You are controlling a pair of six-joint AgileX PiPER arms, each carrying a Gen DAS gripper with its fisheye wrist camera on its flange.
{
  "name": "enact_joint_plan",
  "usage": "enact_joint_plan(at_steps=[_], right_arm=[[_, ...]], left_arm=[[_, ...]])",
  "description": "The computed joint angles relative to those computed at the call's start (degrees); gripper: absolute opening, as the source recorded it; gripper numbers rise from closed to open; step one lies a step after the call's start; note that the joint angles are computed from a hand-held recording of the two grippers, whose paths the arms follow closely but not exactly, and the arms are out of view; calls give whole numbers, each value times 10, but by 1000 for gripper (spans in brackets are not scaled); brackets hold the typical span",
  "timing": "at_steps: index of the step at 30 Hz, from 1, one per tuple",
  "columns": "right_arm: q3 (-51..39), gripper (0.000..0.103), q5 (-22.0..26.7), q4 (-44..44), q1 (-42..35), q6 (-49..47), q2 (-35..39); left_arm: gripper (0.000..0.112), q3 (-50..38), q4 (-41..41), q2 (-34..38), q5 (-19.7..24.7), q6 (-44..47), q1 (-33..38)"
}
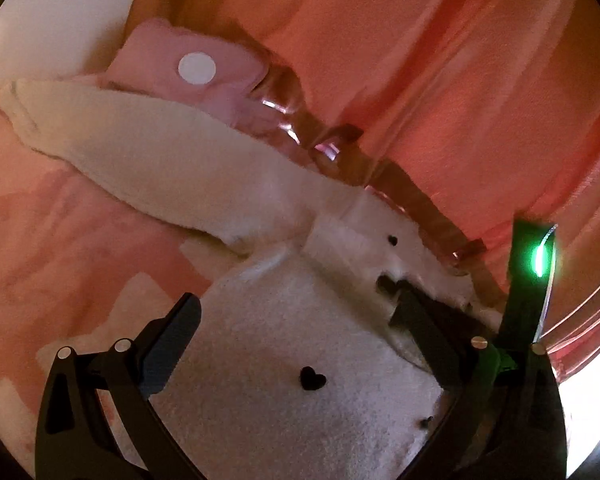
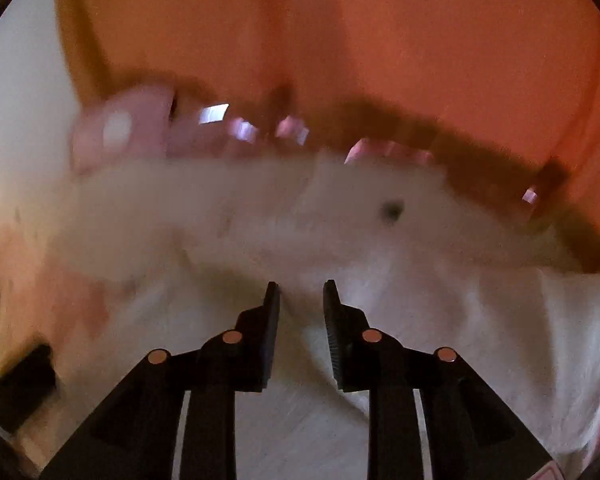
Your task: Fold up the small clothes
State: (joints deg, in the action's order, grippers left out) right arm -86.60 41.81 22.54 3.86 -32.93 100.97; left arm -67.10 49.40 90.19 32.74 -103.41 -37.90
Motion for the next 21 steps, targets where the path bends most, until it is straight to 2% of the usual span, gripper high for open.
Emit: enact_joint_plan(at_steps=[1,2,3,5,7,10,12,14,16,19,21], right_arm=[[31,21,-11,28,-8,-29,-16],[66,27,-6,70,-33,-65,-40],[88,39,-2,92,-56,-83,-59],[121,50,30,150,-148,-134,-94],[122,52,81,193,-252,-158,-102],[112,53,132,226,-362,-151,-86],[99,53,154,255,-425,-146,-58],[77,54,151,263,-450,-130,-20],[39,54,170,262,-457,-115,20],[-7,54,169,273,-445,-86,74],[-19,54,167,295,-444,-79,94]], left_arm=[[98,3,-4,-1,-7,0,4],[98,7,-7,-5,-14,1,8],[98,8,-12,-4,-23,6,13],[98,2,-23,7,-34,20,20],[98,-7,-42,23,-50,34,29],[98,-23,-121,50,-105,96,58],[98,-32,-108,62,-121,79,61],[98,-46,-109,76,-138,71,67],[98,-64,-129,94,-147,88,71],[98,-103,-229,135,-166,202,84],[98,-125,-324,166,-174,289,94]])
